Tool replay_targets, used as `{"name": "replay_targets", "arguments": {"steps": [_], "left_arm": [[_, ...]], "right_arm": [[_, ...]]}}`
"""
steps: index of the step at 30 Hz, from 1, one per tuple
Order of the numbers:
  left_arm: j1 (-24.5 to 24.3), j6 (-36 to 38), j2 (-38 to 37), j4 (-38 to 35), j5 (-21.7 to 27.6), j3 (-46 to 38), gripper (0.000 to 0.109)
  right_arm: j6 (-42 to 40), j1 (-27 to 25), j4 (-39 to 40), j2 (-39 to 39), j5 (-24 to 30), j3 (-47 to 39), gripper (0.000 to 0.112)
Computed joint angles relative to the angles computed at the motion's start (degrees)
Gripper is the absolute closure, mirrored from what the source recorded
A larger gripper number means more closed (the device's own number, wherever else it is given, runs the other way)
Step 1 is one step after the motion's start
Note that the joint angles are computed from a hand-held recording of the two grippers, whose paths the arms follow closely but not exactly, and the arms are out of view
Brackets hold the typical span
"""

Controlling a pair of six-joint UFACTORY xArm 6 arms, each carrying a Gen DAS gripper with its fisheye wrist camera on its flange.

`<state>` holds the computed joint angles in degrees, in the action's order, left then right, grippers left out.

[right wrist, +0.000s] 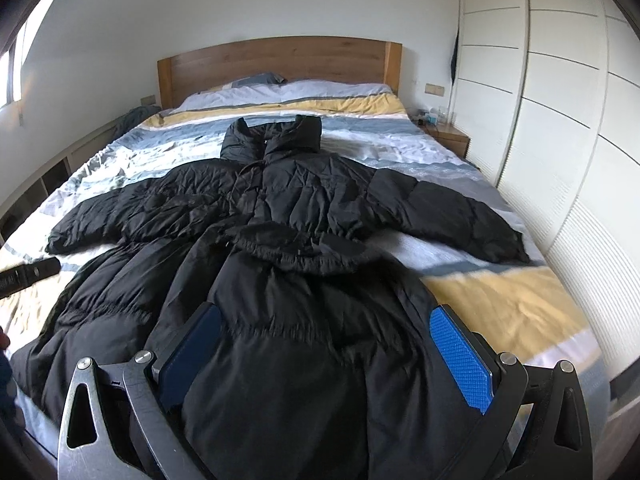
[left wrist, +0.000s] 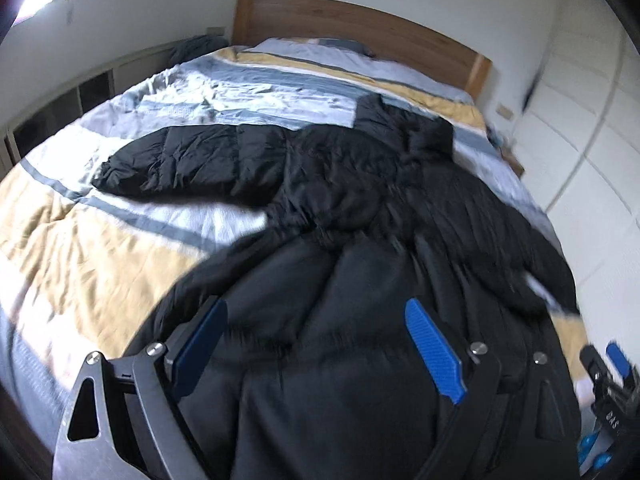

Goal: Fold large clothes
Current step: 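Grasp the coat's sleeve cuff with the left gripper and lift it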

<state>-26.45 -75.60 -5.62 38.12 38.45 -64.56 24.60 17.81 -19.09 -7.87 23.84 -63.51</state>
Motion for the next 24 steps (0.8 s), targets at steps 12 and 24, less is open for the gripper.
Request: {"name": "replay_targets", "arguments": {"steps": [12, 24], "left_arm": [[22.1, 4.3, 7.2, -16.3, -13.5, -1.0, 0.018], [37.3, 13.0, 16.6, -39.7, -26.4, -0.3, 0.019]], "right_arm": [[-12.3, -1.3, 9.2, 24.1, 8.9, -30.6, 0.01], [-12.5, -0.1, 5.9, 39.2, 33.4, -59.7, 0.01]]}}
